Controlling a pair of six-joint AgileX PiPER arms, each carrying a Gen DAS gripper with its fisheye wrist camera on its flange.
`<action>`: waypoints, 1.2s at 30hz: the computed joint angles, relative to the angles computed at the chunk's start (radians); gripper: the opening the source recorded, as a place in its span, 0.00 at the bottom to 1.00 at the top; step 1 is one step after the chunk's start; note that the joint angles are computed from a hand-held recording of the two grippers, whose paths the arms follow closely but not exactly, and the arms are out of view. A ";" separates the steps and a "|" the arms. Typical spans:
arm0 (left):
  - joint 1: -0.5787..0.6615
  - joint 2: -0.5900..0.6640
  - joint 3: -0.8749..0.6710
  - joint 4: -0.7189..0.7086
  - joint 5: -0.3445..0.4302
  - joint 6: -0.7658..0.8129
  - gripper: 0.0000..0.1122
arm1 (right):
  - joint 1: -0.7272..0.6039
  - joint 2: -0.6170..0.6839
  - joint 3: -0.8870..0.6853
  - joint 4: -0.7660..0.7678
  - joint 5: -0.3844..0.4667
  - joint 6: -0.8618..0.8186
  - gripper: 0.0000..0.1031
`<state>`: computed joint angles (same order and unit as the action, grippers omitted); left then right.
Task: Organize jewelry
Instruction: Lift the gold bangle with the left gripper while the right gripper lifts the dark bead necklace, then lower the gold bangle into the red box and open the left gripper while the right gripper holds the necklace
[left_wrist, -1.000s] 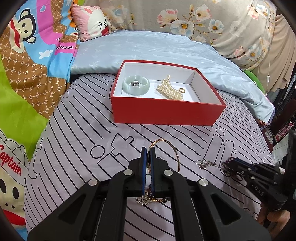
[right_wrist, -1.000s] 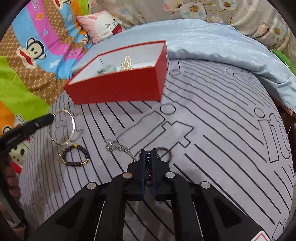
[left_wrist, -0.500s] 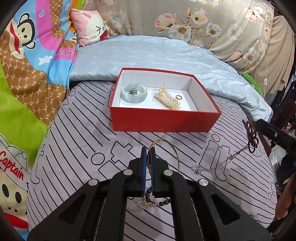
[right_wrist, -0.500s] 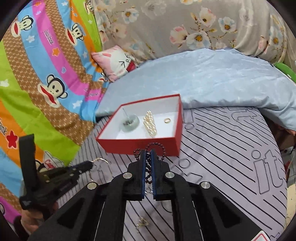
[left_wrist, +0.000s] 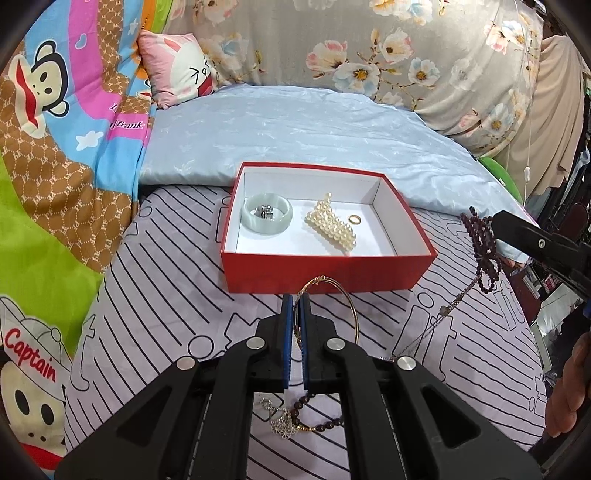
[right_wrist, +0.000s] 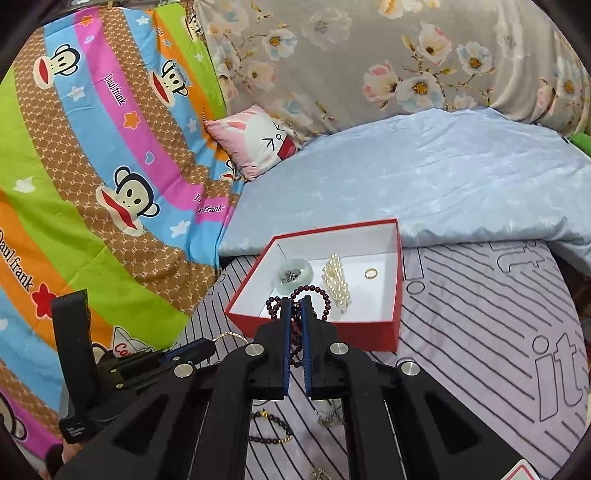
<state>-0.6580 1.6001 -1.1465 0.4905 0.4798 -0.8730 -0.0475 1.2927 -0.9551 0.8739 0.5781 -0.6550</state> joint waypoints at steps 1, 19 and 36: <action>0.006 0.003 -0.011 -0.017 -0.001 0.020 0.03 | 0.005 0.010 -0.016 -0.011 0.000 0.008 0.04; 0.080 0.151 -0.325 -0.139 0.067 0.223 0.03 | 0.031 0.066 -0.150 -0.008 0.037 0.005 0.04; 0.148 0.417 -0.603 -0.304 0.151 0.375 0.04 | -0.008 0.089 -0.160 0.101 0.070 -0.079 0.04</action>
<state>-0.5101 2.0168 -1.7493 0.1865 0.6310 -0.4983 -0.0557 1.3821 -1.1154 0.9752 0.6480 -0.7345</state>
